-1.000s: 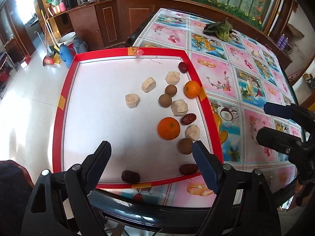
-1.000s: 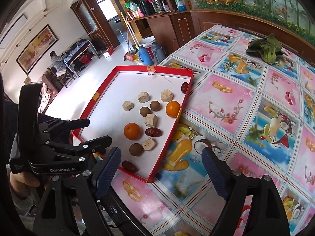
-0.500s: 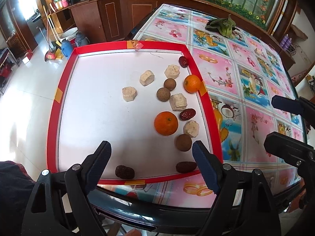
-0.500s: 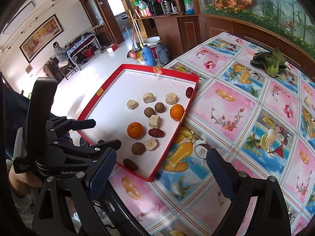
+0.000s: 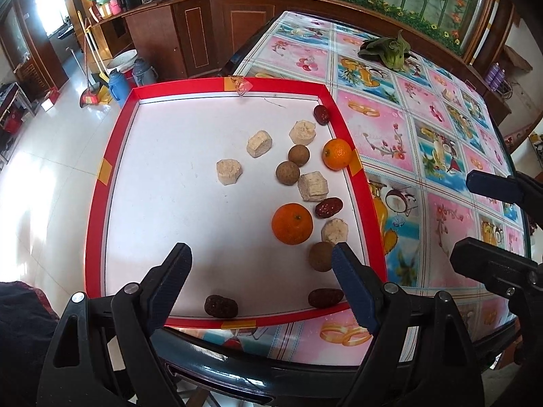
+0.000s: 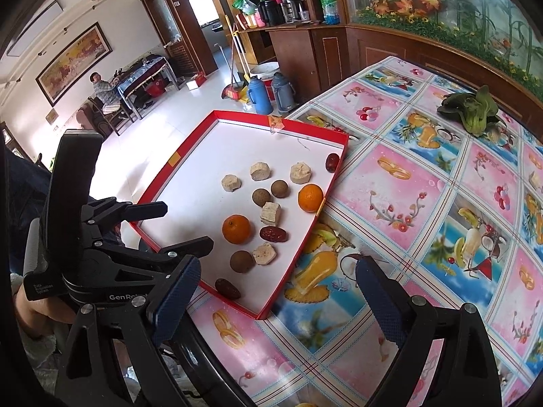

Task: Organize fruits

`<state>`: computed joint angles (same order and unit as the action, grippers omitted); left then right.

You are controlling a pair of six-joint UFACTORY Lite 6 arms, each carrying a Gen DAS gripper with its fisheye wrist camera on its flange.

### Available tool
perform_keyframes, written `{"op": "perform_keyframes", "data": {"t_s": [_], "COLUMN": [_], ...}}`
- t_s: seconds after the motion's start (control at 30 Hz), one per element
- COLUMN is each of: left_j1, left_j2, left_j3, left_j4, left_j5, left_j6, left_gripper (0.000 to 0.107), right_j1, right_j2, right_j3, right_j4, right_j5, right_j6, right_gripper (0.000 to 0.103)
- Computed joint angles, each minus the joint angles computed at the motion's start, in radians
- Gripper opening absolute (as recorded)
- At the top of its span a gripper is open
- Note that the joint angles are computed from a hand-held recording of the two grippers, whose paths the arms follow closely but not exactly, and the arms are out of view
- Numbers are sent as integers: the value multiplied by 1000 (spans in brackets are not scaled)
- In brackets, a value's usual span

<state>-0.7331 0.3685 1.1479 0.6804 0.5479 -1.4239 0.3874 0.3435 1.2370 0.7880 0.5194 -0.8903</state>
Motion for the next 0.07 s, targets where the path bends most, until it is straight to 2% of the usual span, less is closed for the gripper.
{"op": "perform_keyframes", "data": {"t_s": [0.07], "left_j1": [4], "left_j2": [4], "left_j3": [4], "left_j4": [-4], "left_j5": [-4], "left_j6": [8], "left_gripper": [85], "right_j1": [0], "right_j2": [3], "right_j3": [3], "right_j4": [0], "right_j5": [-1], "right_j6": [3], "right_gripper": [93]}}
